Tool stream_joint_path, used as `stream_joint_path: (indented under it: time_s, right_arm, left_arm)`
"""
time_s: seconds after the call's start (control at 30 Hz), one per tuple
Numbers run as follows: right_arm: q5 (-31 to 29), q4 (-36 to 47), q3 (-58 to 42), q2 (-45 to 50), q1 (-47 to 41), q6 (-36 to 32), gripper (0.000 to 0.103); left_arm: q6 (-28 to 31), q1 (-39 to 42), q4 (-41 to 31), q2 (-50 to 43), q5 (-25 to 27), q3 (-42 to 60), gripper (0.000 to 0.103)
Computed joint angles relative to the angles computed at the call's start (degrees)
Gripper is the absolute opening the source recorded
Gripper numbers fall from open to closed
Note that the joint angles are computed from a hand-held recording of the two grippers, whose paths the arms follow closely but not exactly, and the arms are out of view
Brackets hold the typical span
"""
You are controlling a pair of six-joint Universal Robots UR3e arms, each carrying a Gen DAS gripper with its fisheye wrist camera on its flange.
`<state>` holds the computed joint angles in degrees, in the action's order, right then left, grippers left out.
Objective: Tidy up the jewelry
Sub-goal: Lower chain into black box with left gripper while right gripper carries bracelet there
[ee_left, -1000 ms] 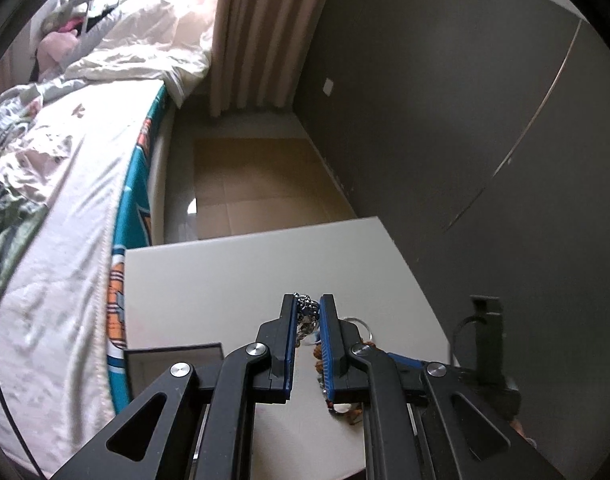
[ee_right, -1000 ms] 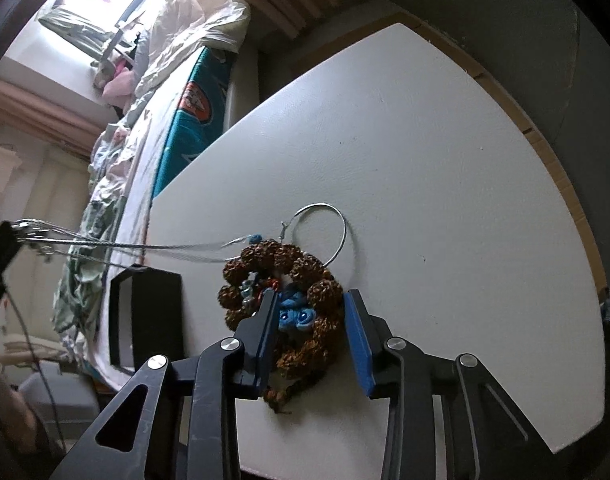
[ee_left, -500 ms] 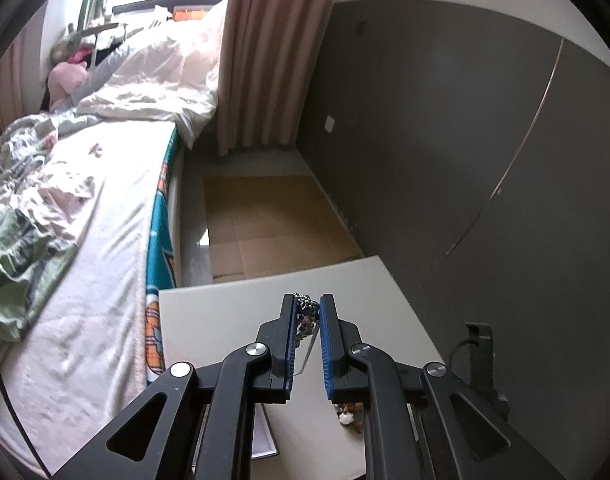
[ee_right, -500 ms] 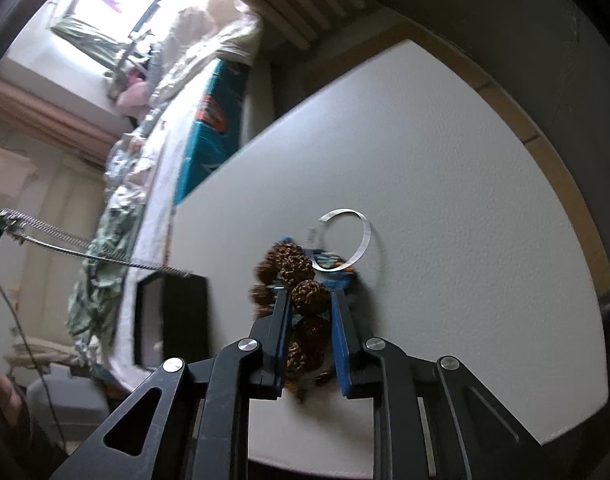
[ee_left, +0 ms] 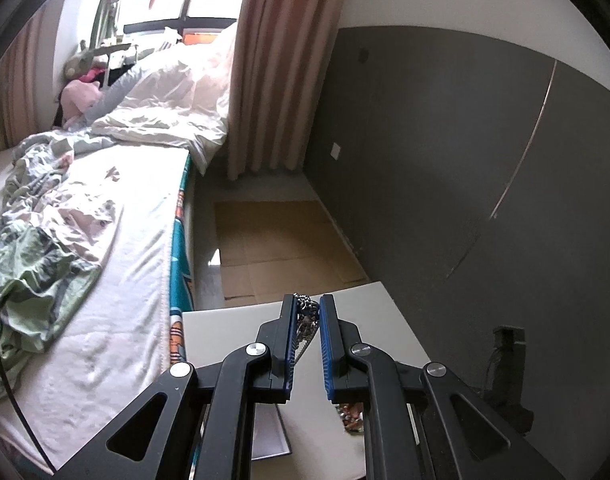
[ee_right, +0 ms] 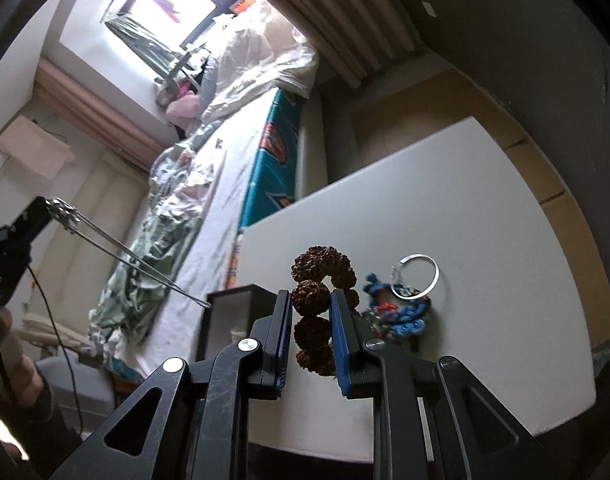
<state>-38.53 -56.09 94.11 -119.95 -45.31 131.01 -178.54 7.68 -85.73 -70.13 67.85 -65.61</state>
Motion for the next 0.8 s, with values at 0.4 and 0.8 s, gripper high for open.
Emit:
stream_joint_path:
  time_s: [0.4, 0.8]
  right_arm:
    - [0.55, 3.95, -2.3, -2.57, 1.12, -1.08, 0.02]
    - [-1.46, 2.66, -1.5, -4.94, 2.85, 1.33, 0.02]
  left_arm:
    - [7.16, 10.84, -5.44, 8.32, -6.38, -8.27, 0.011]
    - [7.25, 11.24, -1.54, 13.23, -5.96, -25.21, 0.011]
